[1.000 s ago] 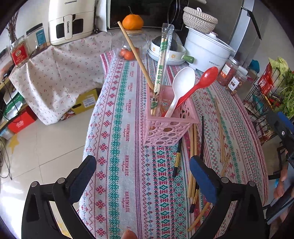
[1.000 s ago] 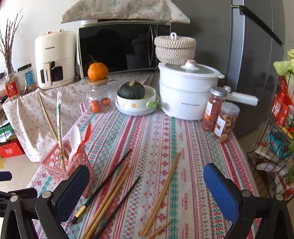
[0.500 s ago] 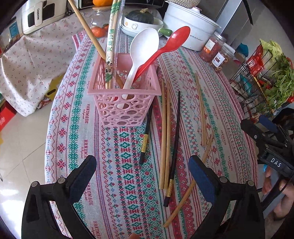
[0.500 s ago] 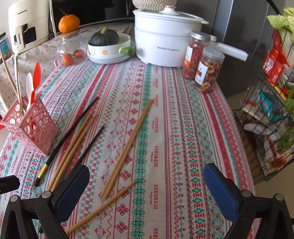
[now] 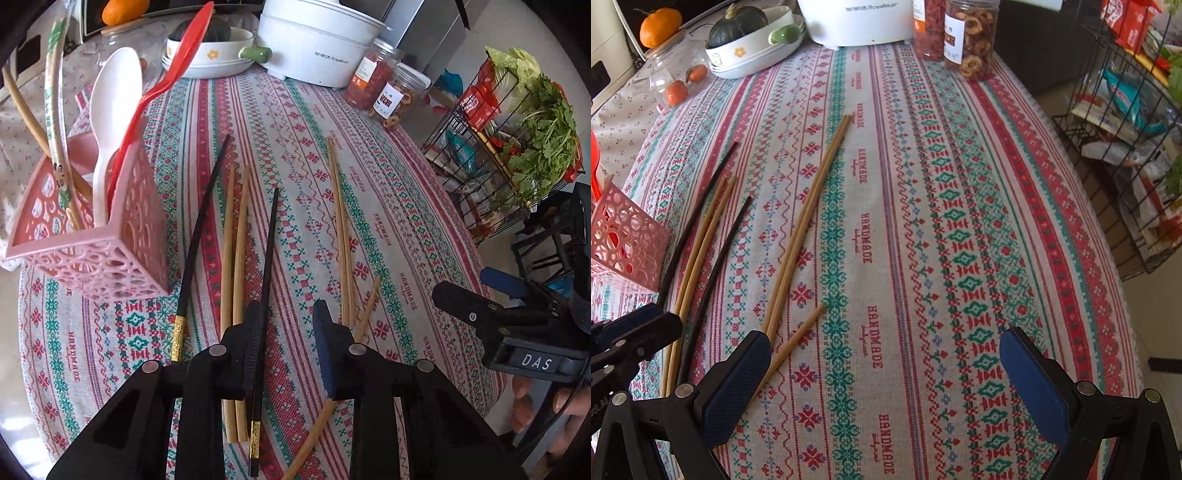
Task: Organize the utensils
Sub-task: 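Reach the left gripper down and grasp the black gold-banded chopstick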
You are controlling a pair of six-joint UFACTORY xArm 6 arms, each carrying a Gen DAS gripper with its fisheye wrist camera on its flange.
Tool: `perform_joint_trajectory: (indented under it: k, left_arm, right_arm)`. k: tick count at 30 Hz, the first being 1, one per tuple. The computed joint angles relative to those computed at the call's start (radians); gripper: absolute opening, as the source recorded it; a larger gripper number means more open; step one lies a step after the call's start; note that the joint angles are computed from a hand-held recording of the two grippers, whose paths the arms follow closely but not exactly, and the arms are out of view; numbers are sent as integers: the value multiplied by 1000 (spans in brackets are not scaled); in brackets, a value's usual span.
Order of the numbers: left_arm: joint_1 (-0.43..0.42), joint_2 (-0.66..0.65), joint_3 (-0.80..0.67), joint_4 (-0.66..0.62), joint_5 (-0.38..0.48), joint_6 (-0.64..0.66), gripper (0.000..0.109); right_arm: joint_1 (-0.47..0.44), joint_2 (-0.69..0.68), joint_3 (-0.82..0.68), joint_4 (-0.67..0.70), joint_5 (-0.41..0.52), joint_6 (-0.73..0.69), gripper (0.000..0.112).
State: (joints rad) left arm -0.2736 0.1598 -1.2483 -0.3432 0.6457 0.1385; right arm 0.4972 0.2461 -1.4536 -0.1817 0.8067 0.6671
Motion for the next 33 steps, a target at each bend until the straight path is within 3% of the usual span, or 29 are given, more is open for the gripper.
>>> perform_joint_trajectory:
  k: [7, 13, 17, 18, 23, 33]
  left_arm:
    - [-27, 188, -185, 197, -38, -136, 18]
    - [-13, 292, -294, 209, 7, -183, 18]
    - [-16, 292, -283, 265, -23, -203, 12]
    - [-16, 291, -281, 287, -22, -217, 5]
    - [-13, 257, -250, 273, -5, -208, 5]
    - [-14, -19, 22, 217, -120, -97, 5]
  right_arm:
    - [-24, -15, 28, 28, 8, 5, 102]
    - [-36, -9, 25, 62, 2, -21, 102]
    - [-37, 9, 6, 74, 11, -36, 102]
    - [-37, 12, 3, 77, 12, -37, 102]
    - [-34, 23, -15, 100, 17, -48, 102]
    - [-6, 110, -125, 127, 85, -72, 102]
